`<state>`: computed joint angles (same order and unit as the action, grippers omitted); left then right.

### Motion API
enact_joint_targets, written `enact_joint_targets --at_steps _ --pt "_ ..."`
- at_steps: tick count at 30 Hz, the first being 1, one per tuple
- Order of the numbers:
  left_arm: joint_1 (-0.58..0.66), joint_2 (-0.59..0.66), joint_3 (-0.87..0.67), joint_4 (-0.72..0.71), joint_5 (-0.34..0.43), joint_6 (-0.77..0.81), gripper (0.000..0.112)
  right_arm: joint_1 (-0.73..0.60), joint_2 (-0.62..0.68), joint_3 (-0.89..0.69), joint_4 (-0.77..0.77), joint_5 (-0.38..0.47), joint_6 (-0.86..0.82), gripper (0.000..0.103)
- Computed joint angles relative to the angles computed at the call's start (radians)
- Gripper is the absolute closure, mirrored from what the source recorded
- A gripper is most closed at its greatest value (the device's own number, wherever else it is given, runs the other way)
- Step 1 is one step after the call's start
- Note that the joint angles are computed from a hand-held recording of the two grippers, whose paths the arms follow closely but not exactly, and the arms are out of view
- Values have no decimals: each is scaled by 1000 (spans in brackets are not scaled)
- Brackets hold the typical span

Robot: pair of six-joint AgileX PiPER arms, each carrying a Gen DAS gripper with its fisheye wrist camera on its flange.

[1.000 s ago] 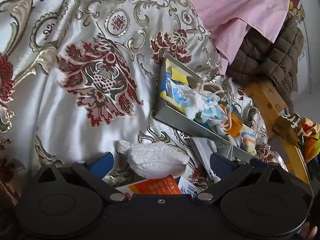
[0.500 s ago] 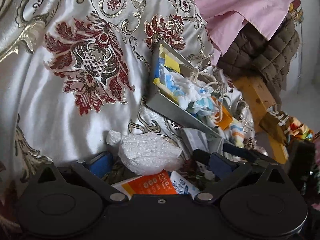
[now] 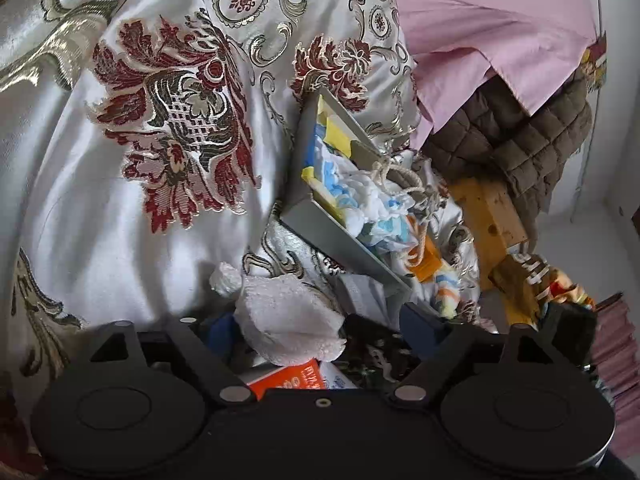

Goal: Organize soft objects
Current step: 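Close the right tool on the gray mask while the left tool grips the white foam sheet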

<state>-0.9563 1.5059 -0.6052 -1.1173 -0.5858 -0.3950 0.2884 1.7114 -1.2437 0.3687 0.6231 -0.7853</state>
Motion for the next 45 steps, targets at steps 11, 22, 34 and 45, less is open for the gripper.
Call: enact_joint_targets --at_steps 11,22,34,45 --pt "35 20 21 211 1 -208 43 6 32 -29 -17 37 66 32" --pt "96 61 41 404 4 -422 58 13 22 -16 18 43 36 46" --pt "98 73 46 434 -18 -460 79 -11 -29 65 150 7 -83 69" --pt "87 73 6 285 41 -293 95 -22 -88 148 241 -29 -143 76"
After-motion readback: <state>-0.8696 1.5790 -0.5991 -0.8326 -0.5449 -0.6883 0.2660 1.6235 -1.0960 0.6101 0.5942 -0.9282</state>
